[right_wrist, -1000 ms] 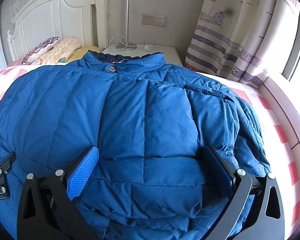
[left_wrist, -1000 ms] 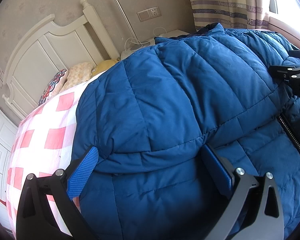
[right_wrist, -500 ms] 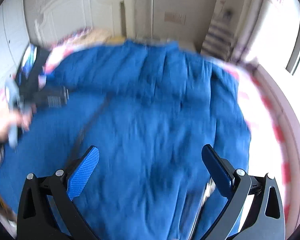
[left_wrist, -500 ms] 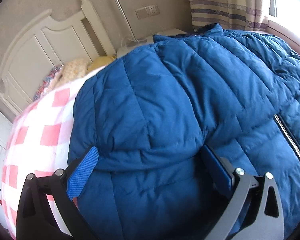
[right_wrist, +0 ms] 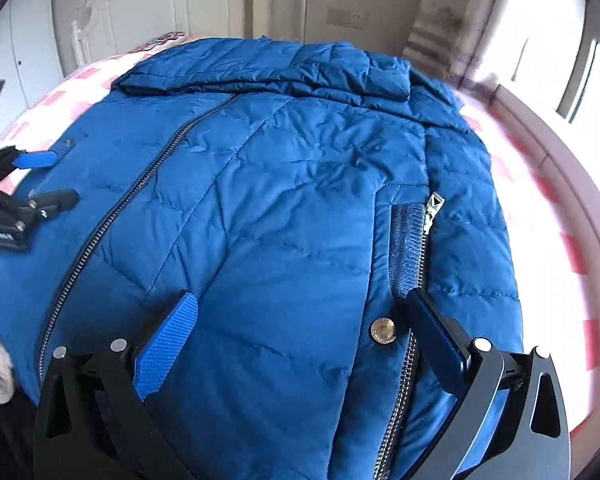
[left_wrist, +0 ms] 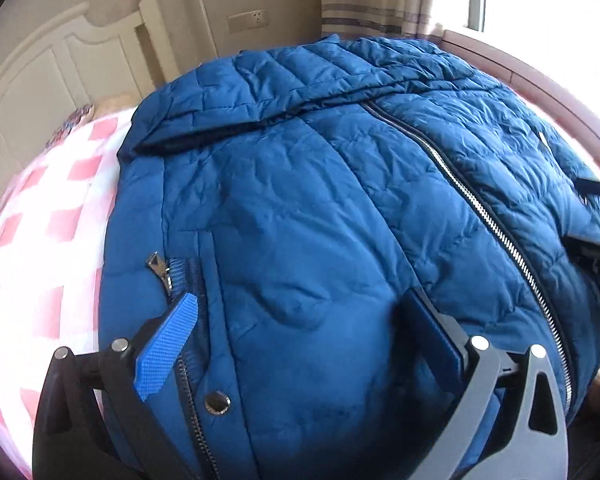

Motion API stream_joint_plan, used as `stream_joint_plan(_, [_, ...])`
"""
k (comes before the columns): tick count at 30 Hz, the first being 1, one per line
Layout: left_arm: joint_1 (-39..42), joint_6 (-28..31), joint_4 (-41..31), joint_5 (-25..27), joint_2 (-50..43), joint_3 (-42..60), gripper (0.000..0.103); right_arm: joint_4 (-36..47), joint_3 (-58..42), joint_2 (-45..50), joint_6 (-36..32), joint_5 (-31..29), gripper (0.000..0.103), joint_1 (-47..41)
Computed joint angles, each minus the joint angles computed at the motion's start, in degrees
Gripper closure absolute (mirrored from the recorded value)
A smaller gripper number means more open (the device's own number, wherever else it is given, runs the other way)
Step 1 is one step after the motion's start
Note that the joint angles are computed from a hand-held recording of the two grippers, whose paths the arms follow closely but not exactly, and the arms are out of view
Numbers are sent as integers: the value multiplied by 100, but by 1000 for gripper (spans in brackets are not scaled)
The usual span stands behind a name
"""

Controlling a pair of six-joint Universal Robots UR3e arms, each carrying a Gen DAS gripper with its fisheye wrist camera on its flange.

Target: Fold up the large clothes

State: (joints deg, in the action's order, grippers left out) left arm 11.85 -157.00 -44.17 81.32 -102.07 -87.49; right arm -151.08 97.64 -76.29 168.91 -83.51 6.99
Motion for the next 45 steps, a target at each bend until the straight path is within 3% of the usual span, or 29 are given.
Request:
stream_joint_plan(2, [-6, -204, -333, 70, 60, 167, 2, 209, -92, -57, 70, -136, 5, 32])
stream_joint_plan(7, [-42, -22, -257, -747, 898, -558, 2, -277, 653, -658, -519, 516, 5, 86])
stream_joint_plan(10, [-676, 22, -144, 133, 517, -578, 2, -635, 910, -433, -542, 464, 5, 256])
stream_joint_plan(11, [-639, -2, 162, 64, 551, -815, 2, -622, 949, -452, -473, 596, 5, 178])
stream_joint_plan(13, [-459, -21, -4, -174, 673, -864, 2, -384, 968, -641, -604, 631, 5, 106])
stream_joint_plan(16, [90, -41, 417, -421, 1350, -1509, 2, -739, 1779, -1429, -828, 931, 5, -302])
stream_joint_plan(19, [1242, 69, 495, -1120, 2482, -2464, 2, -856, 2904, -2539, -1062, 1299, 5, -1199])
stream_joint_plan(22, [2865, 577, -369, -2285, 3774, -3179, 2, 285, 3832, -3929, -1871, 2597, 5, -2759])
stream_joint_plan(24, [4034, 1414, -1601, -3112, 4638, -3446, 2, 1135, 4194, -4629, -2383, 2881, 5, -3415])
stream_joint_plan(25, [4589, 2042, -2554, -3451, 4997, -3429, 3, 1511, 4346, -4906, -2624, 2908, 5, -3661])
stream_joint_plan(27, [5211, 2932, -3714, -3784, 5265, -3313, 3, 2082, 4626, -5332, -3038, 3014, 5, -4050])
stream_joint_plan(29, [5677, 3792, -4735, -3904, 5576, -3321, 3, 2702, 4841, -5645, -3524, 3379, 5, -4530])
stream_joint_plan(31, [5872, 4269, -5293, -3916, 5617, -3317, 3, 2529, 4978, -5203, -3545, 3703, 6, -4723])
stream_joint_plan(34, [6059, 4681, -5780, -3958, 5729, -3403, 9, 2399, 5001, -4650, -3771, 4133, 9, -4903])
stream_joint_plan(37, [6154, 4850, -5800, -3948, 5911, -3533, 13, 2473, 5012, -4305, -4081, 4532, 17, -5044])
stream_joint_plan(39, [6320, 5030, -6050, -3935, 6096, -3546, 26, 2171, 5108, -4132, -3980, 4629, 25, -5052])
stream_joint_plan(40, [6318, 5002, -6071, -3937, 6138, -3542, 41, 2166, 5147, -4168, -4021, 4671, 28, -5082])
stream_joint_plan(41, [6404, 5107, -6291, -3952, 6239, -3505, 49, 2381, 5204, -4392, -4211, 4744, 35, -5170])
stream_joint_plan(42, [6500, 5204, -6450, -3962, 6346, -3486, 53, 2544, 5222, -4535, -4343, 4785, 44, -5223])
stream_joint_plan(45, [6621, 5386, -6718, -3976, 6596, -3454, 56, 3223, 5275, -5296, -4767, 4833, 52, -5333])
